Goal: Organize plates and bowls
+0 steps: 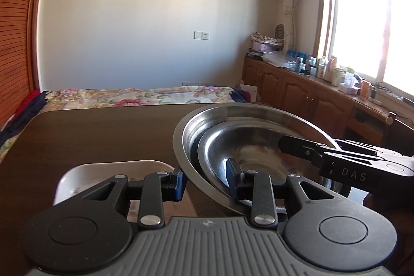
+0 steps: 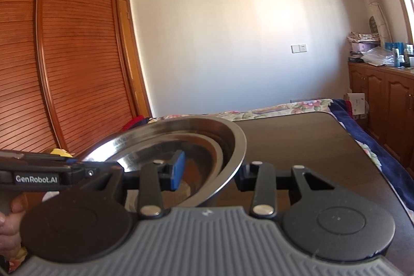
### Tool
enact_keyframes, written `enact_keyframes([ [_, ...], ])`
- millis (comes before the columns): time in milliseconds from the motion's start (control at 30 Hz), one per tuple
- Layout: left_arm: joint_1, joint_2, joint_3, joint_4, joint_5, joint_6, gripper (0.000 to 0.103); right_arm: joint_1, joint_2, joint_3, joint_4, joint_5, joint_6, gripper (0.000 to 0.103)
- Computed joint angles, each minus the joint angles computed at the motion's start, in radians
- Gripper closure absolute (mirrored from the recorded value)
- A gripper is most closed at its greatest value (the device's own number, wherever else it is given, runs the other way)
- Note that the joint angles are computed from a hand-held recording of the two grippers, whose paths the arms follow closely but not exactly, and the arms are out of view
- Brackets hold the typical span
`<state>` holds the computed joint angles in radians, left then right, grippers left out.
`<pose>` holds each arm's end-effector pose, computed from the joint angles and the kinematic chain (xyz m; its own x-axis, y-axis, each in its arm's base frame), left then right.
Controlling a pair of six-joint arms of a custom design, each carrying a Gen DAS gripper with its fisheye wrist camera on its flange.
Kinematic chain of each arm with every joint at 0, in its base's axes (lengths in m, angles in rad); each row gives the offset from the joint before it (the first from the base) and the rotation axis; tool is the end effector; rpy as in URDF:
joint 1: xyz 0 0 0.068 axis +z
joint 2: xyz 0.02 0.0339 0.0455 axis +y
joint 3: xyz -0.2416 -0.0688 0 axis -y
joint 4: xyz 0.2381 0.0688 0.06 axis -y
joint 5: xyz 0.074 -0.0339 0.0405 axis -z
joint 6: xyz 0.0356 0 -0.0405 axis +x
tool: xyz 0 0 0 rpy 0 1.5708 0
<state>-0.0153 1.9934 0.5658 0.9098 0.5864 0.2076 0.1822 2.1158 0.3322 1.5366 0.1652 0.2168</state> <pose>0.3022 -0.0243 0.0554 -0.3826 0.1776 -0.9067 0.5849 0.8062 -0.0889 0.2562 0.0412 0.0480 -0.2395 0.1716 -0.9556 0.0303 0.9851 0.1693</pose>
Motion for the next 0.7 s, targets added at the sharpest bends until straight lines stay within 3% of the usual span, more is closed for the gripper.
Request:
enact_keyframes([
  [367, 0.128, -0.035, 0.009, -0.060, 0.059, 0.039, 0.068, 0.062, -0.043, 0.059, -0.111, -0.009, -0.008, 0.062],
  [700, 0.249, 0.023, 0.078, -0.129, 0.072, 0.085, 0.069, 0.164, -0.028, 0.196, -0.276, -0.002, -0.034, 0.062],
])
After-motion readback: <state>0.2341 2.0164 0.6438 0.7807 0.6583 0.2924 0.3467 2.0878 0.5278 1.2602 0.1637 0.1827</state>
